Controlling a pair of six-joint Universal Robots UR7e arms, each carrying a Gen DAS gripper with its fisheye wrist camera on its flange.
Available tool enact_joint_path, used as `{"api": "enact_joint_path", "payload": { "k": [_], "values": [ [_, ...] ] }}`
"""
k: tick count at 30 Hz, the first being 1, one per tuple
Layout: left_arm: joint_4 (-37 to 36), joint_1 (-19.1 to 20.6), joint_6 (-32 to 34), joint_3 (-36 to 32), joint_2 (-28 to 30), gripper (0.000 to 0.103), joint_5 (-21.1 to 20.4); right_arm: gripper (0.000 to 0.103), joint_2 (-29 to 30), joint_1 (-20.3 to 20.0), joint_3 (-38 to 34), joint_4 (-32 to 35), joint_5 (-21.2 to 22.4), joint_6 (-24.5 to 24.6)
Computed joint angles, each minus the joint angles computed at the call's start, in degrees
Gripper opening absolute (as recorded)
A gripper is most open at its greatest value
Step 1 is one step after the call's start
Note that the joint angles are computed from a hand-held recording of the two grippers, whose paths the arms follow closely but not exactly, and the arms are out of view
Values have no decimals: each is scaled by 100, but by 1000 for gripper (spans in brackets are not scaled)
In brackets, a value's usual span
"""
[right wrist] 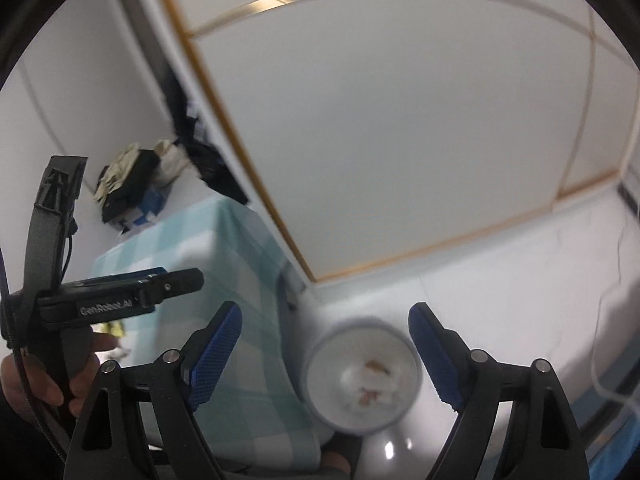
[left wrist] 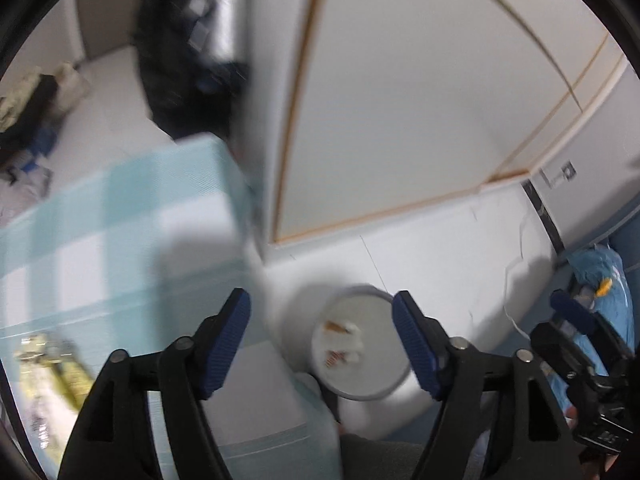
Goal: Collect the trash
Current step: 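Move both tools from the bin back over the trash on the table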
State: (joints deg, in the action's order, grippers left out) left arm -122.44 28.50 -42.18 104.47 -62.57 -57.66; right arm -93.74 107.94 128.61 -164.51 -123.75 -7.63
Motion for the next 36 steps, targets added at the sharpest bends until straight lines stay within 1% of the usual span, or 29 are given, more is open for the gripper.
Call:
{"api": "enact_joint_path", "payload": {
  "k": [3,6,11,13,15,19,23,25,28,29,30,32,36],
  "values": [
    [-7,-64,-150,210,-420,75,346,87,273,506,-157,-161,-114,-26],
    [79,-115,-295,377,-789,76,669,88,510,858,-270,-272,-161,-66],
    [364,-229,-661,657,-1363,76,1154,88,902,1243,-451,-377,-198,-72],
    [575,-338,-833,702,-1534,76,1331,88,1051,1388,-501,-423,-151,-51],
    [848,-423,-1056,790,-1722,77,1574,88,1164,1479,-539,-453,-21,-42],
    [1380,-553,-1606,921,-2083,77,1863,88,1505,1597,-510,-820,119,-29],
    [1909,-584,-2074,1024,-2458,77,2102,88,1761,1589,-537,-1025,337,210],
    [2132,-588,-2265,1078,-2644,77,2175,88,1914,1634,-599,-1033,362,174],
    [2276,-536,-2401,1182,-2850,77,2255,88,2184,1705,-710,-985,366,135],
    [2426,-517,-2511,1192,-2903,77,2296,88,2249,1701,-747,-947,410,141],
    [2539,-484,-2588,1211,-2970,77,2326,88,2320,1674,-780,-910,573,152],
    [2635,-434,-2663,1283,-3140,77,2332,88,2428,1659,-822,-841,747,139],
    [2934,-303,-2926,1356,-3422,77,2386,88,2774,1714,-985,-698,831,-124]
  ]
}}
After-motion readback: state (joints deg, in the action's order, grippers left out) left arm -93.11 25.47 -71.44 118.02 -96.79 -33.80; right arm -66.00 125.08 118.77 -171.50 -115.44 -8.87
